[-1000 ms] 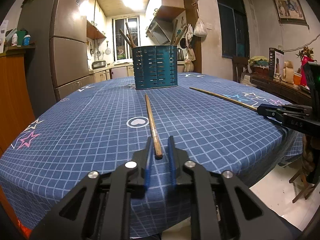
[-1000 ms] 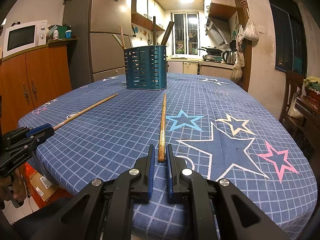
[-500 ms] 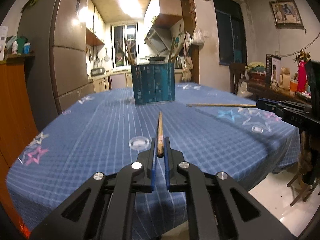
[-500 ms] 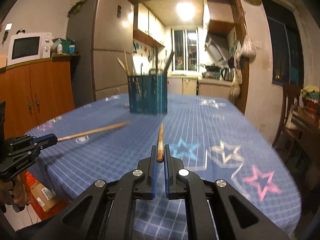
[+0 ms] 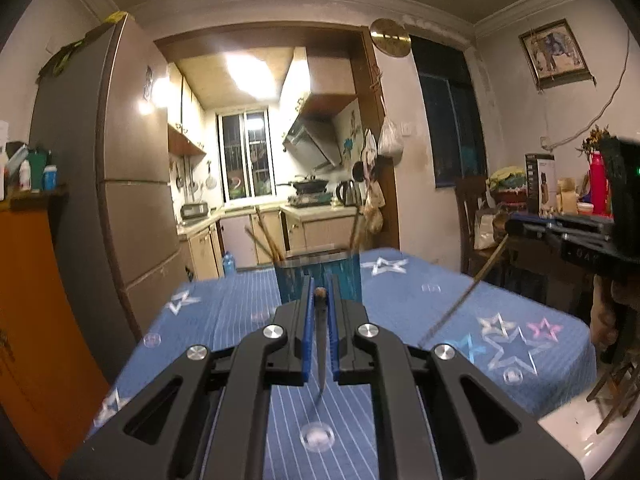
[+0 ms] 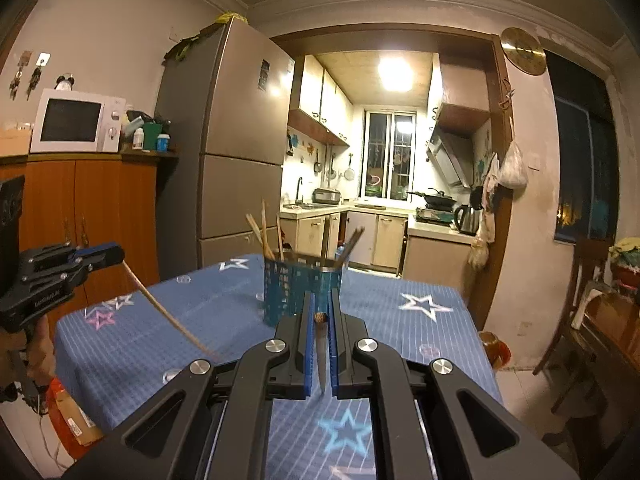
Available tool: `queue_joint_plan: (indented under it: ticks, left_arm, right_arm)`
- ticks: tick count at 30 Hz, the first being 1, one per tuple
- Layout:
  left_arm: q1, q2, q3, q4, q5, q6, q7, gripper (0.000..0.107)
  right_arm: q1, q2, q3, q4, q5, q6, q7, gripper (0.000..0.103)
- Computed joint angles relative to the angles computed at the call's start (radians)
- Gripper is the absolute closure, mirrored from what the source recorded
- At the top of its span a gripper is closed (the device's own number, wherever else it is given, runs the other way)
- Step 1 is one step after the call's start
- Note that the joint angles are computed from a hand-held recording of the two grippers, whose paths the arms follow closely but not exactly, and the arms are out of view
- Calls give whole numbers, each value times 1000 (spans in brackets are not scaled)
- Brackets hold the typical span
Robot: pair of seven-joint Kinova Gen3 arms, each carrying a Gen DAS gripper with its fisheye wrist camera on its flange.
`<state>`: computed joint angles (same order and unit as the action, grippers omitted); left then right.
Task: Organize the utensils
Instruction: 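Lift both held chopsticks and carry them above the teal holder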
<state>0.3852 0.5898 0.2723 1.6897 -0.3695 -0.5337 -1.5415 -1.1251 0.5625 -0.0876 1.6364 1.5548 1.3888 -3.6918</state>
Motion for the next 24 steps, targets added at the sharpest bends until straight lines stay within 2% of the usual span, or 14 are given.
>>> queue_joint_plan:
  ticks: [5, 9, 11, 15, 18, 21, 24]
  left_arm:
    - [-58, 32, 94, -161, -115, 162, 111, 102]
    - [-95, 62, 183, -278, -185, 274, 143, 102]
    - [-128, 86, 257, -337, -224, 338, 149, 102]
    - [-186, 150, 426, -472, -263, 478, 108, 102]
    - [-198, 202, 529, -583, -263, 585, 44, 102]
    - [-183, 242, 582, -682, -238, 657, -18, 102]
    - [-135, 276, 584, -804, -211, 711, -63, 102]
  right_arm:
    - [61, -55, 1, -10, 14, -70, 50, 96]
    - [102, -89, 0, -42, 19, -120, 113, 96]
    - [120, -106, 1, -60, 24, -148, 140, 96]
    - [149, -126, 10, -103, 39, -183, 195, 96]
    - [178, -145, 18, -130, 56, -219, 221, 96]
    - [215, -156, 27, -173, 69, -270, 246, 96]
    - [252, -154, 41, -227, 80, -327, 279, 96]
